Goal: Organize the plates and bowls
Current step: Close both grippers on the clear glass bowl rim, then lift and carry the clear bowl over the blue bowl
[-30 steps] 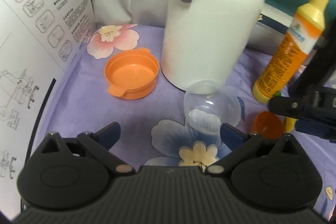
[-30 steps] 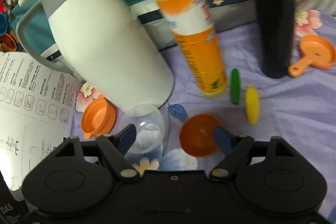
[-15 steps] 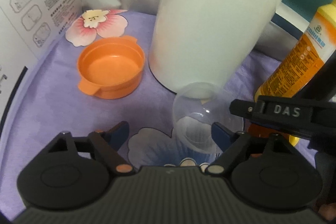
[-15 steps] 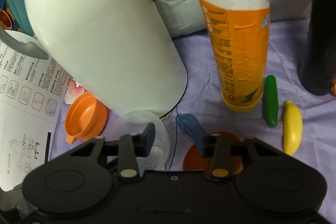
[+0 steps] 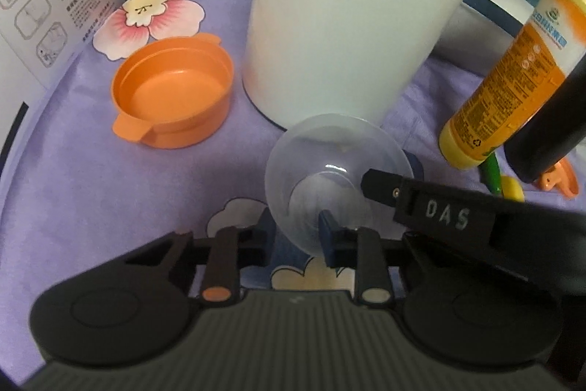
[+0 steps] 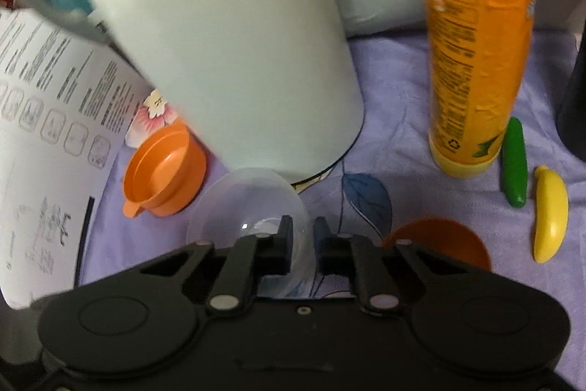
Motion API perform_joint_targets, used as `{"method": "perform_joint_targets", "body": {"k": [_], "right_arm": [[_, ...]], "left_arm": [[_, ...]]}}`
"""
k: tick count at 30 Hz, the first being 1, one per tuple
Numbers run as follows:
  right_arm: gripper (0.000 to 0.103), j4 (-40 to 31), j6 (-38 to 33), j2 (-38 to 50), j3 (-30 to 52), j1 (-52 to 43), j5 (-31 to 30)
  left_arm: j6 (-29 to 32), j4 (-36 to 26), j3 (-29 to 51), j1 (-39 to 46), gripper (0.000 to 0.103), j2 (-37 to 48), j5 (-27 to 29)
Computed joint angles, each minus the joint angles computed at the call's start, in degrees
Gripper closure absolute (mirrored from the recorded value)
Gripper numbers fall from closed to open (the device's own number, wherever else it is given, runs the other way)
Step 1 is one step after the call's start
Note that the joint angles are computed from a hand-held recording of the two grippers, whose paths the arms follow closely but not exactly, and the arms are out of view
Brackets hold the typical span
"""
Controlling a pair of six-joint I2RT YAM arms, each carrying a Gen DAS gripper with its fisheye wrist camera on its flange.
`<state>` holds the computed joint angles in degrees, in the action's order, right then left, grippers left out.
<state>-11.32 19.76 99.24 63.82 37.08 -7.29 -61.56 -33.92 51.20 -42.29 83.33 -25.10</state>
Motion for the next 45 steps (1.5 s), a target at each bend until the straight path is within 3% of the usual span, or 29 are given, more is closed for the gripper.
{"method": "perform_joint_targets", "body": {"k": [12,23,33,45], "right_arm": [[0.091,-1.2,1.3,-4.1,-3.2,1.0,-0.1],[0.091,-3.9,3.1,-14.2,-9.6,0.8,-1.2],[0.091,-12.0,7.0,-30.9,-17.6,1.9,-1.9],[0.091,-27.7,11.3,-53.2,-23.1,5.8,1.1]], "left_arm": [[-1.8,-0.2,-3.5,-0.9,0.086,-4.7,0.7],[-8.8,-9.4,-0.6,-8.2,0.085,-7.7,-1.8],[-21.9,-22.6,5.1,-22.4,0.085,-8.9,-5.7],[-40.0,-36.2,15.5,-41.3,0.085,-2.2,-8.8]]}}
